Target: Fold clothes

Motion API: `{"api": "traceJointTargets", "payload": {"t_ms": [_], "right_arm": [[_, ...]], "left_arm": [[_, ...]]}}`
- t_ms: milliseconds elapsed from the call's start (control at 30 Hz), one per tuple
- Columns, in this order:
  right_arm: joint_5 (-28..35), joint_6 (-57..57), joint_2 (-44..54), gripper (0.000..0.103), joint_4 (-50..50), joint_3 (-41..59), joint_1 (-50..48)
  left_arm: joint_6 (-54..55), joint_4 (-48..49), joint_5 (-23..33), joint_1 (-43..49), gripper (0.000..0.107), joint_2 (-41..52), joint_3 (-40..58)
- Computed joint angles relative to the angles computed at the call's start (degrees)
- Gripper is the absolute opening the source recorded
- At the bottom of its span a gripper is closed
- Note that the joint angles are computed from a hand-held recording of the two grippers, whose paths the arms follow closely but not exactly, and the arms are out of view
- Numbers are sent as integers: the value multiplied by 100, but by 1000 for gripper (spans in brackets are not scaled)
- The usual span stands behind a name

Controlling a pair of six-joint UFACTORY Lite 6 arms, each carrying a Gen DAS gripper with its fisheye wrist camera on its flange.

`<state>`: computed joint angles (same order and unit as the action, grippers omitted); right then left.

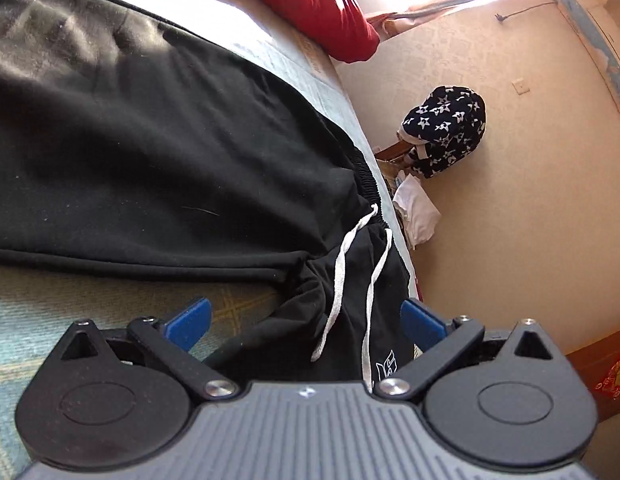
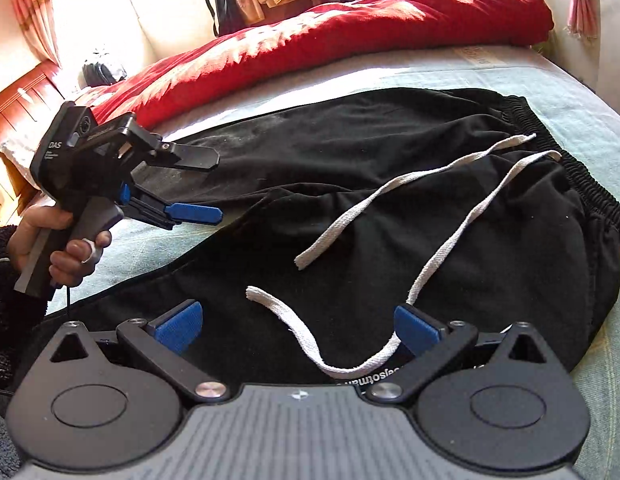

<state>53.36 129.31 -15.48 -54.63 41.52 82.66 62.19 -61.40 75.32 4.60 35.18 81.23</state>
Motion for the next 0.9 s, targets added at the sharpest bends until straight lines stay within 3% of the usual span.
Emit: {"api": "traceJointTargets", "payload": {"t_ms": [133,233,333,467,600,767,900], "right_arm": [[-70,90,-162,103,-232,-174,-106],[-413,-83,-163,103,-548,-209,-478],[-1002,-147,45,103,-1085,-153,-1021],[-1788,-382,497,103,-1622,121,-1677],[-2603,-467,896,103,-2275,344,-2261],[-3859,705,1968,103,-4315,874,-3181],[-4052,568,2984,103,-4437,1622,-3463]], "left_arm": [[-247,-413,-120,-294,100,384,178],[-442,-722,197,-461,100,583,371],[-662,-872,459,-700,101,809,638],[-695,-953,184,-900,100,889,936],[-925,-1095,525,-864,101,1279,1543],[-1196,-1030,753,-883,100,1602,2140],[-1272,-931,815,-907,100,1737,2405]]}}
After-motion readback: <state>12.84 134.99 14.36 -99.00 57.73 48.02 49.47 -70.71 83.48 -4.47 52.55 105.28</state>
